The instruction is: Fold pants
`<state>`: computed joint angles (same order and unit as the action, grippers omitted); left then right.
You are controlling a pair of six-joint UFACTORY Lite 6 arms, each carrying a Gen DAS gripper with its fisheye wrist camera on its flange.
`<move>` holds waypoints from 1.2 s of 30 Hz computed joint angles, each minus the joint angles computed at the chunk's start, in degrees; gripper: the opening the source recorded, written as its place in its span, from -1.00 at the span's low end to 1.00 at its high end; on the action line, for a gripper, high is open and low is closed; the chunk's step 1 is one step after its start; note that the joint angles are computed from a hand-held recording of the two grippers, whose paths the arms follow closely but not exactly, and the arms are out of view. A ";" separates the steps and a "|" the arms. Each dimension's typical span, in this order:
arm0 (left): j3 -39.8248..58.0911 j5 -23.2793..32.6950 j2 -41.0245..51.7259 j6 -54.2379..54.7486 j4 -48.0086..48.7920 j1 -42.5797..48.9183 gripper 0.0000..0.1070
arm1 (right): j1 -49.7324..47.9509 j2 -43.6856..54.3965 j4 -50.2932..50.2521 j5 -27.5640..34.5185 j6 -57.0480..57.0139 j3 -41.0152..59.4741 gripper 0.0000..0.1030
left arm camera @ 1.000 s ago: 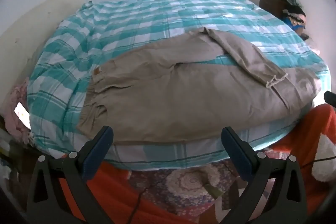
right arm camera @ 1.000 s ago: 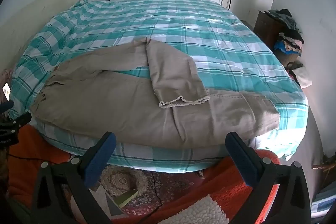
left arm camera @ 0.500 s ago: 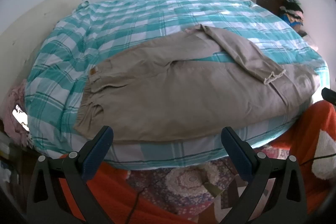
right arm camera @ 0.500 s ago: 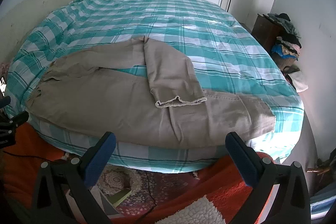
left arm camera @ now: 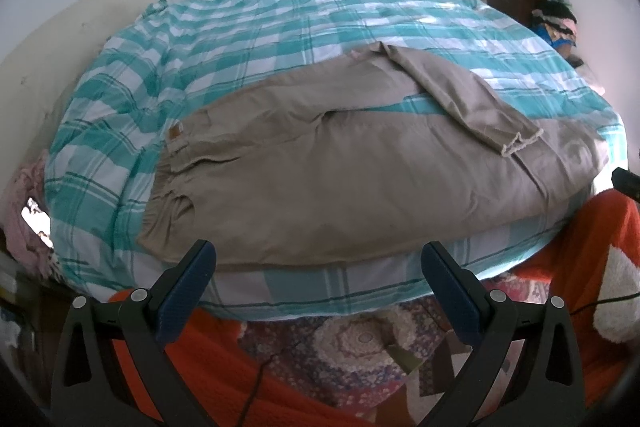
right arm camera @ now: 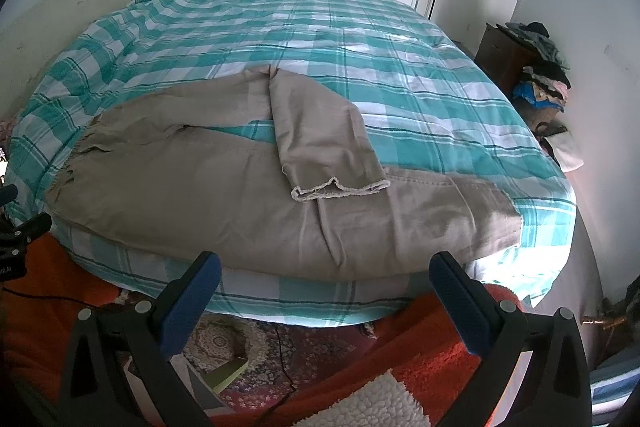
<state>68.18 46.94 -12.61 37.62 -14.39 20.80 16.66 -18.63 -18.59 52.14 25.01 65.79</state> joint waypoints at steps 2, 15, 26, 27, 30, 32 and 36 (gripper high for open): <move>0.01 -0.03 0.05 0.20 -0.18 0.10 0.92 | -0.26 -0.15 0.20 -0.06 -0.27 -0.21 0.99; -0.68 -0.16 -0.11 0.65 -0.14 0.31 0.92 | -0.14 -0.23 0.03 -0.13 0.00 -0.52 0.99; -1.29 -0.45 -0.40 0.68 -0.05 0.31 0.92 | -0.14 -0.11 -0.01 -0.12 -0.03 -0.44 0.99; -1.30 -0.53 -0.33 0.70 -0.05 0.29 0.92 | -0.26 -0.29 0.00 -0.17 -0.18 -0.64 0.99; -1.28 -0.53 -0.31 0.71 -0.08 0.30 0.92 | -0.13 -0.05 -0.01 -0.04 -0.04 -0.34 0.99; -1.47 -0.61 -0.41 0.72 -0.04 0.32 0.92 | -0.14 -0.05 0.02 -0.08 -0.06 -0.32 0.99; -1.58 -0.71 -0.44 0.89 -0.07 0.34 0.92 | -0.19 -0.12 -0.33 -0.08 -0.14 -0.42 0.99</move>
